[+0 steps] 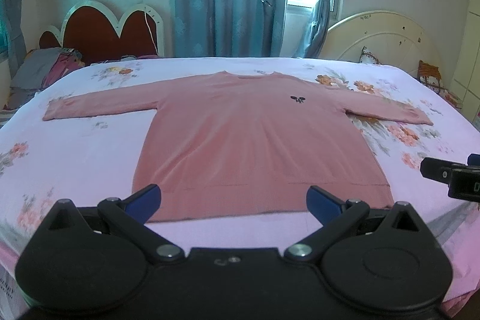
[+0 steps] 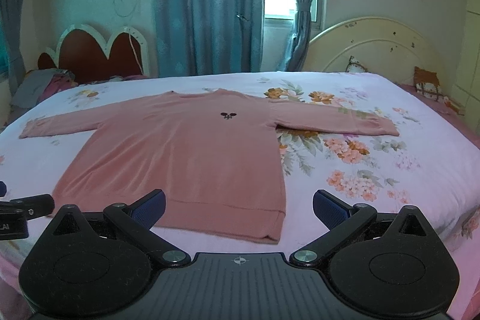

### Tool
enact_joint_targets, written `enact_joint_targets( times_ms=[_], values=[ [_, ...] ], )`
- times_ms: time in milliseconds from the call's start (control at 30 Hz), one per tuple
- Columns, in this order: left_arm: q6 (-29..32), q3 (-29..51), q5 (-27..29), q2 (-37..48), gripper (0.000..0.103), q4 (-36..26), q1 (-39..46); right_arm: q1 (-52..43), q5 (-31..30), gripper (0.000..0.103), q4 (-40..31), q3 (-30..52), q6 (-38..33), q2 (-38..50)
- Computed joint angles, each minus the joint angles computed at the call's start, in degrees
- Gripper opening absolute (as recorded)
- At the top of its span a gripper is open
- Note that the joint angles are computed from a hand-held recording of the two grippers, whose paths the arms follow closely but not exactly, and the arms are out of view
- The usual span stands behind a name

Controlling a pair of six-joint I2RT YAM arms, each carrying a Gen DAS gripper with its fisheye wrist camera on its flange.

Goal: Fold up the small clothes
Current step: 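Move the right tool to the sweatshirt sleeve cuff and grasp it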

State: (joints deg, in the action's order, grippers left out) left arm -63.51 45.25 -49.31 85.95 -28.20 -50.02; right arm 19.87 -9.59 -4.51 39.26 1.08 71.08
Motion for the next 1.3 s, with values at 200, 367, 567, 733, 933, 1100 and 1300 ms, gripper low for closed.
enact_joint_targets(
  times_ms=[200, 367, 567, 733, 933, 1100, 1300],
  values=[
    [11.79, -1.61, 4.53, 0.19, 0.103, 10.47, 8.31, 1.41, 2.26, 0.103, 3.1, 6.64, 1.3, 10.07],
    [22.22, -1.91, 10.05, 1.46, 0.103, 19.13, 16.34, 3.19, 5.11, 0.103, 3.96, 13.55, 3.18, 18.17],
    [31.94, -0.02, 17.17, 4.59, 0.103, 26.1, 25.0, 5.12, 8.65, 0.103, 2.69, 23.65, 5.5, 27.24],
    [36.59, 3.35, 22.27, 8.73, 0.103, 29.33, 29.84, 4.71, 11.08, 0.103, 1.21, 31.15, 6.66, 33.2],
    [38.22, 12.32, 26.58, 17.94, 0.103, 30.57, 32.18, 0.49, 11.79, 0.103, -0.06, 39.19, 6.06, 39.98],
    [38.55, 22.77, 29.07, 27.4, 0.103, 29.43, 33.0, -6.23, 8.1, 0.103, -0.67, 50.11, 7.42, 51.01],
    [36.53, 42.44, 29.89, 42.03, 0.103, 23.07, 32.64, -14.71, 1.88, 0.103, -8.69, 76.13, 6.66, 70.09]
  ],
)
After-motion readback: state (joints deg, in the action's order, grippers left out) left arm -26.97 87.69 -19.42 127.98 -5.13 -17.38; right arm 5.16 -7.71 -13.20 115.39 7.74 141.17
